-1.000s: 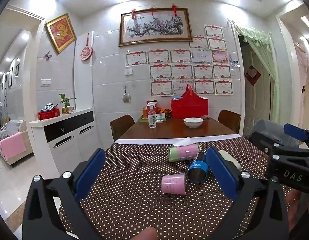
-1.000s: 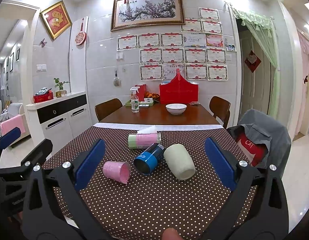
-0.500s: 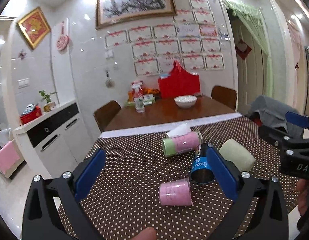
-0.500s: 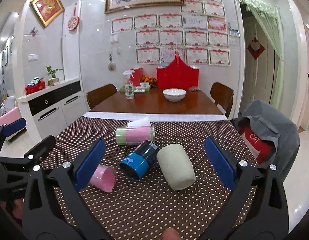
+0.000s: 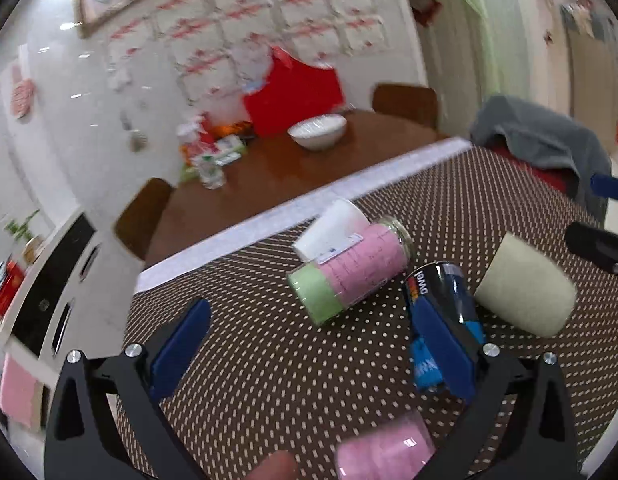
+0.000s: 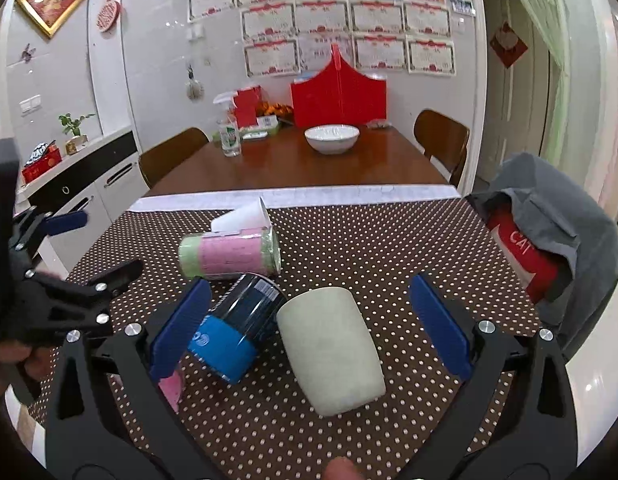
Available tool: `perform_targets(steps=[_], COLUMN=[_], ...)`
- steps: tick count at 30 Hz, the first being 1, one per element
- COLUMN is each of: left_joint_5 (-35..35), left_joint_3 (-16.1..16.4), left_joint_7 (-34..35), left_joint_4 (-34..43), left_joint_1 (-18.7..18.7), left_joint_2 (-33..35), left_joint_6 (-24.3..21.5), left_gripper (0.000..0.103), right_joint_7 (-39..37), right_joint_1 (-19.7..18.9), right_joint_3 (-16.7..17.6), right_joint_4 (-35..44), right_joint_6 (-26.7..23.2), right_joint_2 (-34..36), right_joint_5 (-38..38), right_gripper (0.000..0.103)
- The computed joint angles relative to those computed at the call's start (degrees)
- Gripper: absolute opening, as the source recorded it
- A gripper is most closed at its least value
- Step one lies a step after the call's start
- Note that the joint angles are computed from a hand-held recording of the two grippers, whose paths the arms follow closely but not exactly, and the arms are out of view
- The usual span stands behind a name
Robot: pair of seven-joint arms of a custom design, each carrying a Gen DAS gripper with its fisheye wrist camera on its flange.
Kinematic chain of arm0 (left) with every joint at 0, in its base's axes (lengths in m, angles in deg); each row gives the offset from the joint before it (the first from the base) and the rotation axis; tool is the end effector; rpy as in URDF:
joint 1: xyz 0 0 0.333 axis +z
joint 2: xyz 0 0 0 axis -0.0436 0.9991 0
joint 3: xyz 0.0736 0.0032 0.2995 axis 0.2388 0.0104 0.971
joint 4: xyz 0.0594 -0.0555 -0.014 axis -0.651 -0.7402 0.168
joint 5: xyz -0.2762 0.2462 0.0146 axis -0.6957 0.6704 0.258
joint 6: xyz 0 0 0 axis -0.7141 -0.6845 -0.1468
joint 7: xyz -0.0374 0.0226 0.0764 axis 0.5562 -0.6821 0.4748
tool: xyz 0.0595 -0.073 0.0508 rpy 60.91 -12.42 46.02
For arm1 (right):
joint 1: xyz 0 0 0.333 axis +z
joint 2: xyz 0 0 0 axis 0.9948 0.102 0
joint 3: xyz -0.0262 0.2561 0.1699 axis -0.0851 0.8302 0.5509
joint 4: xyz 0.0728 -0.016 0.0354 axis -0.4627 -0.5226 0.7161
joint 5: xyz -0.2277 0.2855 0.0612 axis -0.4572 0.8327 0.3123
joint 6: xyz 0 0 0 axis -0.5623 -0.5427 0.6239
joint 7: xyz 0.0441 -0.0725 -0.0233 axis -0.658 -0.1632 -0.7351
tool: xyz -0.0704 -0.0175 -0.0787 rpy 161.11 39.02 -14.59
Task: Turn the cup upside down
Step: 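Reach the left gripper down and close it around the pink-labelled jar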
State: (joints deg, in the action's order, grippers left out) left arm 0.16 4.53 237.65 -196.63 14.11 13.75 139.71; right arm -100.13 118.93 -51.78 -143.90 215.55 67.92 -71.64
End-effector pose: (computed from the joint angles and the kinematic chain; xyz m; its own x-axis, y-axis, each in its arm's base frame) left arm 0.6210 -0.1782 0.3825 -0.7021 -0.6481 -0.2950 -0.2780 0.6309 -0.7243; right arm 0.4446 0.3629 0.3617 -0.4039 -0.9084 -0.1081 -0.4511 0.3006 -0.8404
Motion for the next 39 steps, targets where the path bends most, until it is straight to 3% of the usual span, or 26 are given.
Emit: perform_targets(steps=[2,4,12,20,24,26,27,32,39], left_joint_5=[2.9,4.9,10.6,12.8,13.7,14.5,15.2,15.3,13.3], left_joint_3=[9.8,15.9,26.5,27.1,27.8,28.5,29.1,28.8,28.0], left_joint_7=[-1.6,-2.2,-2.3,1.6,3.4,3.7,3.7,5.2,6.1], left_joint_4=[6.5,12.2,34.3,49.5,54.4,58.1,60.1,62.7,55.9], left_joint_1=[-9.4,-15.4,-26.8,-29.1,-30.3,-31.3,-31.9,-31.9,-29.8], left_joint_2=[2.5,5.2,17.6,25.7,28.1,30.2,31.3,32.6,28.6], left_joint_6=[-5.1,-9.6,-27.5,-42.4,-46.6,-48.7,-49.6,-51.1,-49.0], left_gripper=[0.099,0.099,0.099,0.099,0.099,0.095,0.085,0.081,0.076], right_joint_7=[-0.2,-0.4,-0.7,-1.7,-1.6,-1.3,-1.3,-1.4,-0.4], right_joint_1=[-1.1,-2.0,-3.8,-4.0,-4.0,-4.2,-4.3,-4.4,-4.3], right_joint_3=[-0.7,-1.4,-3.6,-4.7,-4.9,-5.0,-5.0,-5.1,-5.2], right_joint_4=[0.5,1.1,2.6,3.1,3.1,2.9,2.9,2.9,2.2], right_joint_6=[2.2,4.0,8.1,9.0,9.0,9.5,9.6,9.7,9.8], right_joint_2=[0.8,1.9,4.5,5.5,5.6,5.6,5.6,5.9,5.5], right_joint_5=[0.1,0.2,0.7,1.9,2.1,2.1,2.1,2.8,2.0], right_gripper=[0.097,0.097,0.097,0.097,0.097,0.097,0.097,0.097,0.097])
